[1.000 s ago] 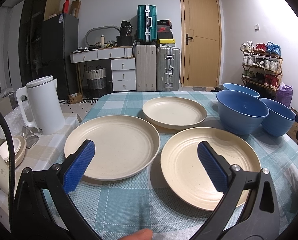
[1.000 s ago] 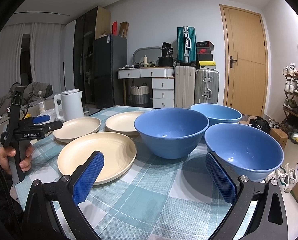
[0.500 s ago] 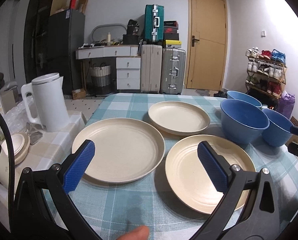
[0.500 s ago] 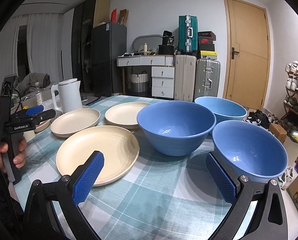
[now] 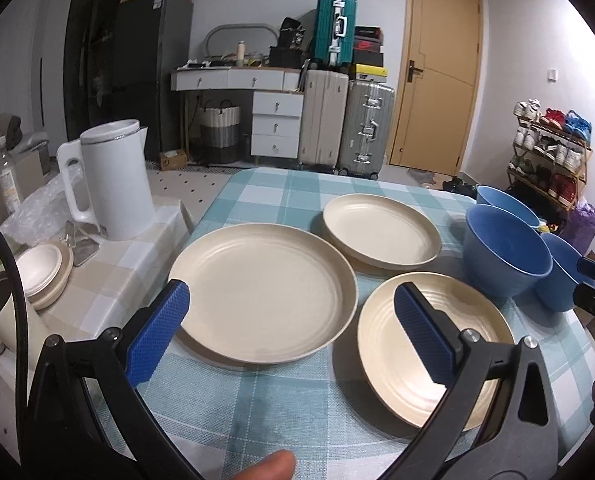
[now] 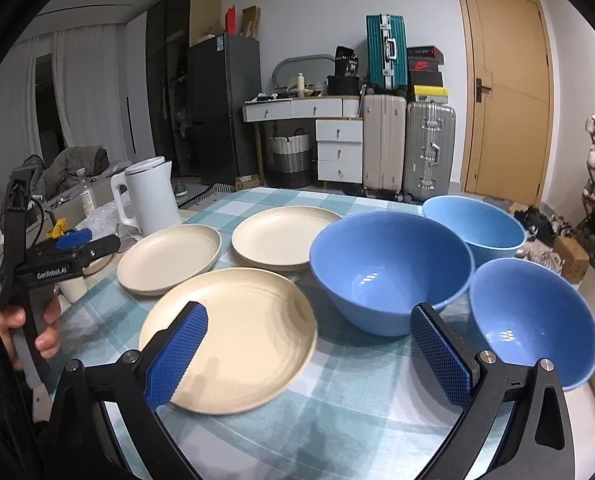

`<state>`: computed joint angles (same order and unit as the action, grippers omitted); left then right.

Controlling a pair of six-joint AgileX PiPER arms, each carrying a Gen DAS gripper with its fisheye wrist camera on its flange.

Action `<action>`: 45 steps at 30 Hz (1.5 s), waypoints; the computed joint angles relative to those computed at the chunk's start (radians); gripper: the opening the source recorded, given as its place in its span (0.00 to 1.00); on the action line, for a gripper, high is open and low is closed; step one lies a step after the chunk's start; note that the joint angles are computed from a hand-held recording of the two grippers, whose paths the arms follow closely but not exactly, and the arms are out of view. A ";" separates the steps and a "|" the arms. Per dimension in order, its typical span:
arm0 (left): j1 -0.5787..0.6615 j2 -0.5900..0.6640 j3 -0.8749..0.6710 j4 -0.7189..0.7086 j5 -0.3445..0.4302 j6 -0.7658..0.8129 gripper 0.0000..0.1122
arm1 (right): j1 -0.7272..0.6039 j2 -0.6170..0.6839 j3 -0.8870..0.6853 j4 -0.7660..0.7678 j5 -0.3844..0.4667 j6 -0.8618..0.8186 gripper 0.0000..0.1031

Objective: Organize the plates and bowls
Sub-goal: 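Move the right tool to the nearest cream plate's rim and close on it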

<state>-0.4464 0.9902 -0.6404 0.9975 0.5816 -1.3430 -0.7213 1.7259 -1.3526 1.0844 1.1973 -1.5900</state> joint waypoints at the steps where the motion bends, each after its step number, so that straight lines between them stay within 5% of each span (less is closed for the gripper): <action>1: 0.008 0.005 -0.005 -0.011 -0.003 0.009 0.91 | 0.013 0.002 -0.008 -0.005 -0.006 0.016 1.00; 45: 0.543 0.286 -0.208 -0.675 -0.179 0.780 0.91 | 0.546 0.242 -0.472 -0.276 -0.066 0.567 1.00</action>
<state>0.0970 1.2760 -0.8487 0.3225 0.4022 -0.5627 -0.1749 1.9676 -1.8250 0.8088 1.1313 -1.0230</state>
